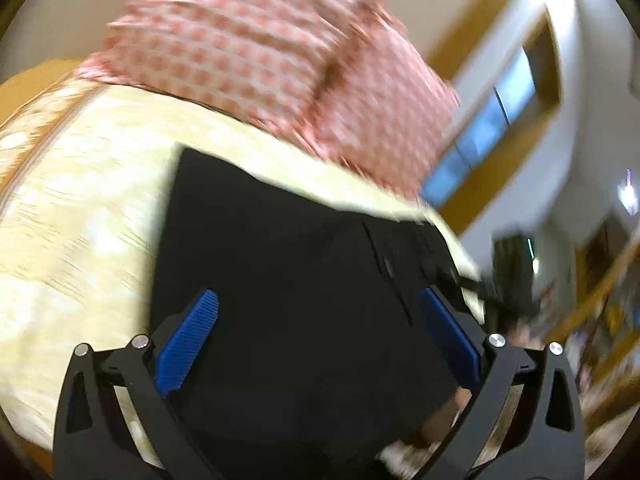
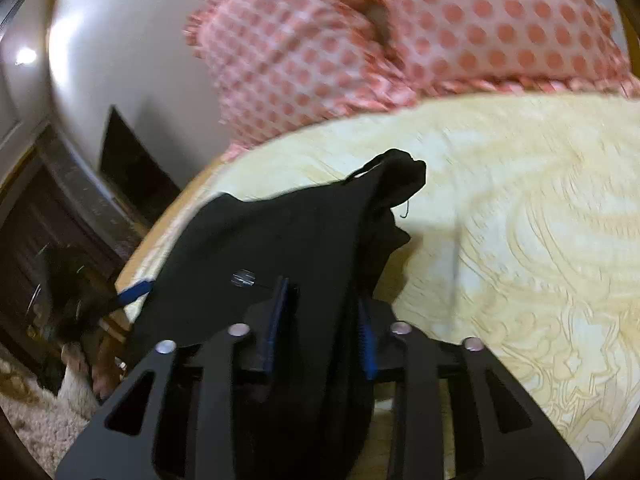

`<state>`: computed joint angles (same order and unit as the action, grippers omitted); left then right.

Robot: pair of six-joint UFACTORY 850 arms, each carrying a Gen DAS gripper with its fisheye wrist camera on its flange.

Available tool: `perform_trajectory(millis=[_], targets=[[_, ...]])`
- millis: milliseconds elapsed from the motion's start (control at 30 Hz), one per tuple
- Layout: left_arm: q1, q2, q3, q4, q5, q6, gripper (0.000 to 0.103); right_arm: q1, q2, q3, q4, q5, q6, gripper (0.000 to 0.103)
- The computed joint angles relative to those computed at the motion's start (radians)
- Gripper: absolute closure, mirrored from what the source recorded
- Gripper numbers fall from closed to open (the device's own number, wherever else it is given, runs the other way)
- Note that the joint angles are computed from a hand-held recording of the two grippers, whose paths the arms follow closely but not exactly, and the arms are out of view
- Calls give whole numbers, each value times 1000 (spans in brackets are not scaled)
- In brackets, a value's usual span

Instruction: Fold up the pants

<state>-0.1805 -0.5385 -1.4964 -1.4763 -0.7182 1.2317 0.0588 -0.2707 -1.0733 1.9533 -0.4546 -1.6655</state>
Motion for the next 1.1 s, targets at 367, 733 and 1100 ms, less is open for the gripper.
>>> perform_trajectory(millis=[367, 733, 1100], targets=[[14, -333, -564, 623, -160, -746, 20, -25, -49, -46, -193, 34, 296, 64], [-13, -351, -597, 694, -173, -751, 57, -32, -62, -35, -94, -17, 192, 64], [-25, -279, -527, 653, -78, -675, 97, -9, -25, -50, -27, -8, 55, 84]])
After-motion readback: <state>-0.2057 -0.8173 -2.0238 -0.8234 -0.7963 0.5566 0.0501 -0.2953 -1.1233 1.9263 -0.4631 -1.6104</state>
